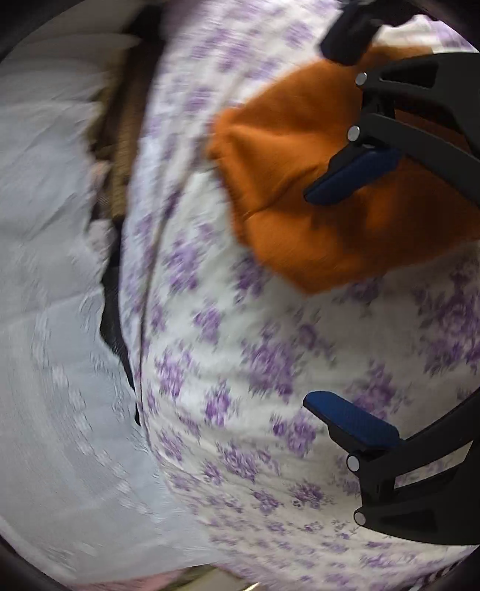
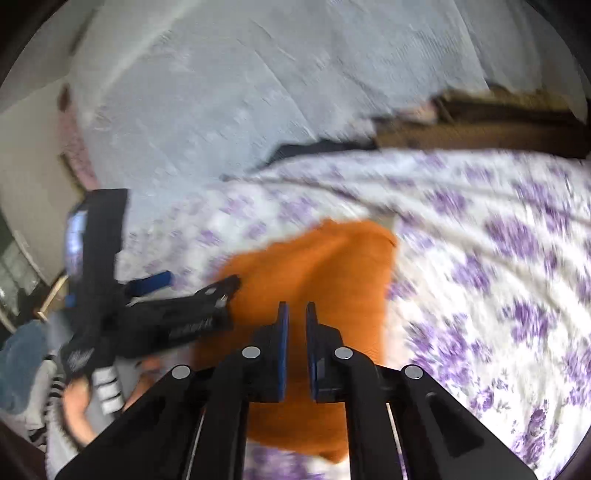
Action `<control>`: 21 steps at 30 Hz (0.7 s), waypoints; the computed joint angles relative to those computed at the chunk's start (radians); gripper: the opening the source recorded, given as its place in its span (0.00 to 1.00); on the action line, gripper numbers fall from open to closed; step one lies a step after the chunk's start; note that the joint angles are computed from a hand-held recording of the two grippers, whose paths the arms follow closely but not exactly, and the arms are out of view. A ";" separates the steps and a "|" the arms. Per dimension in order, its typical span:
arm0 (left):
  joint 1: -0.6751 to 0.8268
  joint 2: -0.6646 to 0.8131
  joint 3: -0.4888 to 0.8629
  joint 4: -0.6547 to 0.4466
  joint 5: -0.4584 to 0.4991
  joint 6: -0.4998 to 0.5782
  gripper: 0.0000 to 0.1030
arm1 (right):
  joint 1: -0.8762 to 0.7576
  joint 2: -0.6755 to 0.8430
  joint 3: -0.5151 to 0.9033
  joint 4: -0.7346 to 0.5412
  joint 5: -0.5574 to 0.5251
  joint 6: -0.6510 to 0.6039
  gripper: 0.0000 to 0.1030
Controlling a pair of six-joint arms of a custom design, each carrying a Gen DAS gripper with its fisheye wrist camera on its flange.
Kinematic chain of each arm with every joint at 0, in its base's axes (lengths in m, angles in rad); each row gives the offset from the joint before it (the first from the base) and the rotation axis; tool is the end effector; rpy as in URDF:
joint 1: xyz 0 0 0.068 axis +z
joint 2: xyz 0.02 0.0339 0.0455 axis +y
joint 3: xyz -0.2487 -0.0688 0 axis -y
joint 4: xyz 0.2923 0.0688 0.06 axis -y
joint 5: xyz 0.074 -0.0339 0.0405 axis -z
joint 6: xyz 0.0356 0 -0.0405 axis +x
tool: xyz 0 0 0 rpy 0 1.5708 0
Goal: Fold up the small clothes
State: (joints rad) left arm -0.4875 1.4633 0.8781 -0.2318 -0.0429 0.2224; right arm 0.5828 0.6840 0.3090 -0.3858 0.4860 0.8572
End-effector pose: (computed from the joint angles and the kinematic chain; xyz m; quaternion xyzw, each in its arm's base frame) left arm 0.3056 -0.1603 0.1694 0.3157 0.8744 -0.0289 0.3674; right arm 0.1741 0.0949 0.1467 0.2159 0.8708 0.0859 0.4333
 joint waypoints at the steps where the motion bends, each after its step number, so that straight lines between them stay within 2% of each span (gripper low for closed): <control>1: -0.029 0.017 -0.019 0.037 -0.065 0.005 0.96 | -0.022 0.040 -0.007 0.024 -0.022 0.002 0.04; 3: -0.066 0.045 -0.093 0.181 -0.160 0.011 0.96 | -0.036 0.111 -0.047 0.118 -0.034 0.034 0.00; 4: -0.064 0.031 -0.113 0.206 -0.159 0.010 0.96 | 0.008 0.118 -0.062 0.137 -0.011 0.059 0.00; 8: -0.013 -0.007 -0.112 0.148 -0.080 0.003 0.96 | 0.050 0.113 -0.062 0.118 0.035 0.084 0.00; 10: 0.019 -0.060 -0.115 0.082 -0.014 -0.024 0.96 | 0.039 0.002 -0.118 0.121 0.015 0.092 0.00; 12: 0.037 -0.138 -0.149 0.059 0.049 -0.035 0.96 | 0.021 -0.193 -0.162 0.028 -0.007 0.135 0.00; 15: 0.018 -0.216 -0.194 0.051 0.075 -0.017 0.96 | -0.058 -0.316 -0.176 -0.023 -0.055 0.112 0.05; 17: -0.030 -0.178 -0.198 0.061 0.040 0.013 0.96 | -0.114 -0.281 -0.165 0.022 -0.135 0.083 0.05; 19: -0.063 -0.133 -0.228 0.140 -0.008 0.012 0.96 | -0.167 -0.137 -0.124 0.106 -0.193 0.051 0.05; 21: -0.055 -0.134 -0.223 0.133 0.010 0.008 0.96 | -0.245 0.029 -0.070 0.197 -0.243 -0.001 0.00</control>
